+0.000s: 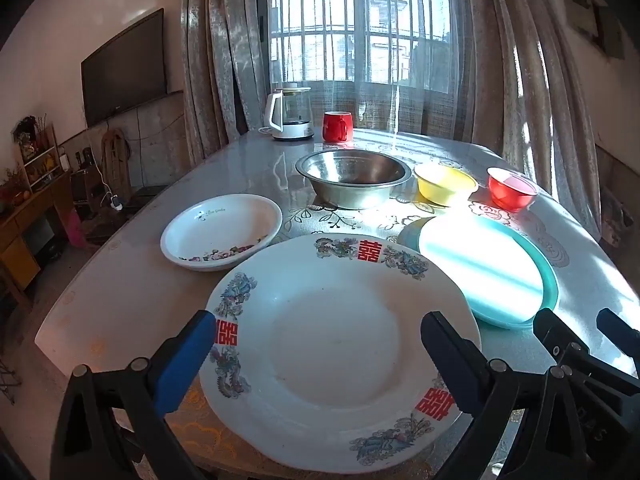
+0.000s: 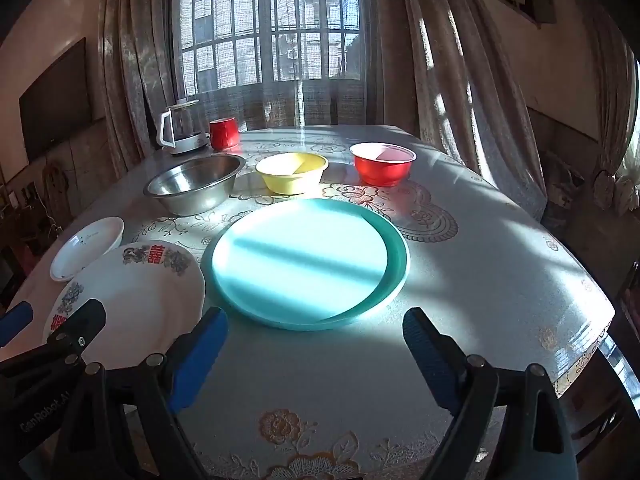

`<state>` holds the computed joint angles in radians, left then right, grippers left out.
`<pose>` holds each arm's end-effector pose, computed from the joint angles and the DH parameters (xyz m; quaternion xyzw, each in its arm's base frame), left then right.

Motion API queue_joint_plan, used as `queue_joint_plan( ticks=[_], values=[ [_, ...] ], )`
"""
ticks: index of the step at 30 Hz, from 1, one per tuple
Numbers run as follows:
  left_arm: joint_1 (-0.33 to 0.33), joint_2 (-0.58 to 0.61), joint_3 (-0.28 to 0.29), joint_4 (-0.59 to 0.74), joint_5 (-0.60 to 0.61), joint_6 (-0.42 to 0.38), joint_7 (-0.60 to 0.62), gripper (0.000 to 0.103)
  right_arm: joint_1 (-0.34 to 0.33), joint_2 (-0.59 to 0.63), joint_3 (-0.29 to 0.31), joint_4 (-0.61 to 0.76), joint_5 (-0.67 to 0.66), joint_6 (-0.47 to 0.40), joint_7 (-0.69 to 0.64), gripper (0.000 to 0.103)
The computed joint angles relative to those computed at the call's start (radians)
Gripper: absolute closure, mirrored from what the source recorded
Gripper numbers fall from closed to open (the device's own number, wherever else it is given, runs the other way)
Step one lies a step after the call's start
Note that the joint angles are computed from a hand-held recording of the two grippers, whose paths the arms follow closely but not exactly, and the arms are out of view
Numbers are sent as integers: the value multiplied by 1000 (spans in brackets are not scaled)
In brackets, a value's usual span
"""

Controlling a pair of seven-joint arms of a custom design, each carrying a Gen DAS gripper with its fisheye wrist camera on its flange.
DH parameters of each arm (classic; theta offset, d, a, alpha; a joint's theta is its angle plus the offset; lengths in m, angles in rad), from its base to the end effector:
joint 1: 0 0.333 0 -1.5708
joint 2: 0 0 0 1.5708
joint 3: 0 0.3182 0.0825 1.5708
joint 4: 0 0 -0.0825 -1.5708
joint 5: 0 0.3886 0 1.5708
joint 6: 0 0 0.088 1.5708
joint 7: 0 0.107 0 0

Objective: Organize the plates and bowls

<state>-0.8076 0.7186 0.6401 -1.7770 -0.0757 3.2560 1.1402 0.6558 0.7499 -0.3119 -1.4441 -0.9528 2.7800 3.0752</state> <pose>0.6872 -0.1961 0.3209 -0.6383 0.6232 -0.3121 0.3268 0.6828 0.3425 0.3058 -0.5723 0.6949 -0.3248 0.2901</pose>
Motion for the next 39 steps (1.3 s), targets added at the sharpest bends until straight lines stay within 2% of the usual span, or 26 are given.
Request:
queue_joint_plan(
  ticks=[8,17,22,39],
  values=[
    [1,-5,2,1,-3,3,6,0,-3,4,-7,10,12,23,-10,12],
    [57,6,-50,38,34,-32,-10,0,-7,23,-12,26,37,23,-25,12],
    [68,6,-60,43,69,-36,-38,0,-2,28,-24,25,40,31,-20,12],
    [51,-11,-47,14,91,-10,-53,0,23,4,-55,-13,-3,58,42,12]
  ],
)
